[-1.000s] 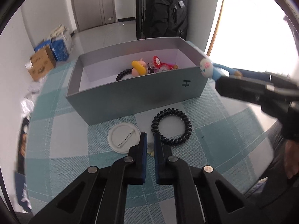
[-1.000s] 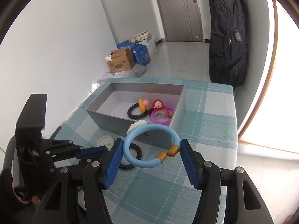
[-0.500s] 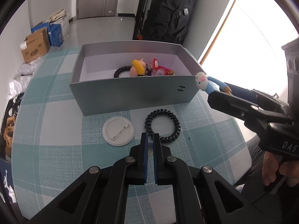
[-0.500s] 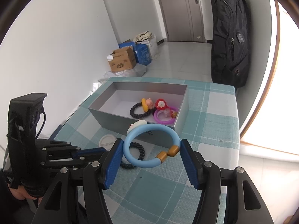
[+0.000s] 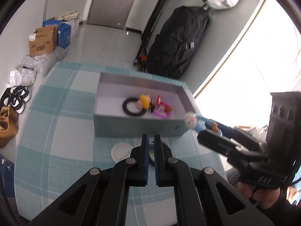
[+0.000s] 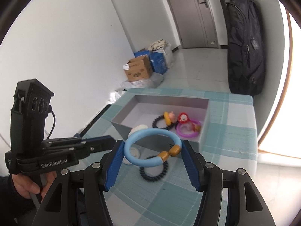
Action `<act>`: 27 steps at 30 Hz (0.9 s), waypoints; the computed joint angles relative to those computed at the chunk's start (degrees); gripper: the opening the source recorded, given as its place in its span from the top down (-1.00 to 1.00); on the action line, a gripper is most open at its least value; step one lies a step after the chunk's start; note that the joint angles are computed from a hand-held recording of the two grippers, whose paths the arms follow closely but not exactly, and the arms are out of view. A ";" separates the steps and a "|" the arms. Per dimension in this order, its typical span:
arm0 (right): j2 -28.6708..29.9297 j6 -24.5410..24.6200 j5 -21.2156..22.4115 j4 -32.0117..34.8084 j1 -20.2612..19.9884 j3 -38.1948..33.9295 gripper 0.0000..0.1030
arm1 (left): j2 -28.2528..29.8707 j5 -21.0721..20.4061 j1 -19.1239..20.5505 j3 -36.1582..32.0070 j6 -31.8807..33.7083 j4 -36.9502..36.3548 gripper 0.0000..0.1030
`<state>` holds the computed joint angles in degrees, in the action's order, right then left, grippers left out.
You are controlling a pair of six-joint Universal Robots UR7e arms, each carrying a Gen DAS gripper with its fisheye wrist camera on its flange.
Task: Organize jewelry
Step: 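Carry the bangle and button into the grey box and open both tools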
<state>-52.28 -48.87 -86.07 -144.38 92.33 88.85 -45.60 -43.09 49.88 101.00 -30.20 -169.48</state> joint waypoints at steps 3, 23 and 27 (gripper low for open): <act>1.05 1.36 0.51 0.63 0.25 -1.24 -0.17 | 0.41 1.43 0.37 -0.87 0.20 -0.75 0.98; 7.94 7.95 4.10 5.79 0.96 -11.66 -0.17 | 1.16 -1.42 4.98 -6.63 3.76 0.20 0.98; 9.12 7.77 3.96 6.56 1.16 -13.24 -0.17 | 1.13 -2.88 6.04 -7.34 3.18 1.01 0.98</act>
